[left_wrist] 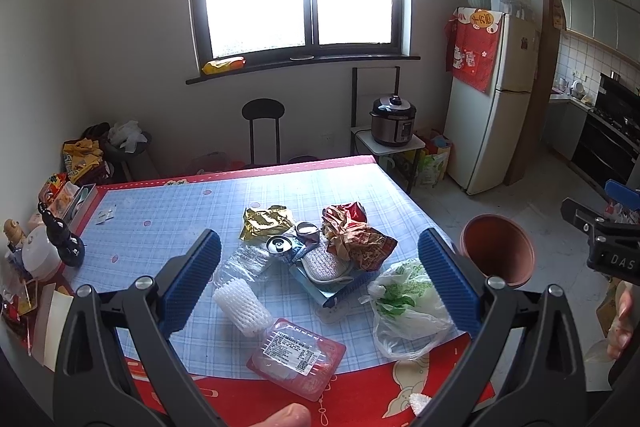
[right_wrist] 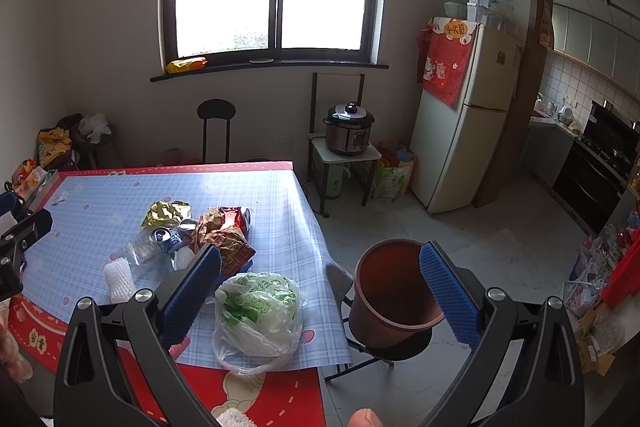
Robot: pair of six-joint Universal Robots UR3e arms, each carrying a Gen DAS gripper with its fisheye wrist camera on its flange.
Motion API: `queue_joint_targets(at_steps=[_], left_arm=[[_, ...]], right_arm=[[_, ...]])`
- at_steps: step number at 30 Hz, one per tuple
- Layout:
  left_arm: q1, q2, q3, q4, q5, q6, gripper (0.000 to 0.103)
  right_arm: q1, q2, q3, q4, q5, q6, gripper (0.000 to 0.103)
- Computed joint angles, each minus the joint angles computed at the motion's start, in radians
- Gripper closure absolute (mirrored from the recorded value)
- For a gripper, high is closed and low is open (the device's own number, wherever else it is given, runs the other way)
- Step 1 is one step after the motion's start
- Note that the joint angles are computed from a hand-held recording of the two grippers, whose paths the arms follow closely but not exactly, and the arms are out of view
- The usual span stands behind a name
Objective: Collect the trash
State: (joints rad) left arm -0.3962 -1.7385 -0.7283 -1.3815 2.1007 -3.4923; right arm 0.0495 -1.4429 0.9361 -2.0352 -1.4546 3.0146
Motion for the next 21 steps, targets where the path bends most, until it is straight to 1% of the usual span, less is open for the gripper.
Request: queue_joint_targets(at_steps=[21], left_arm=[[0.020, -0.007, -0.015, 0.034, -0.006, 0.010, 0.005]], right_arm=[[-0.002, 0.048, -0.052, 0.009, 0.007, -0.002, 0.005]])
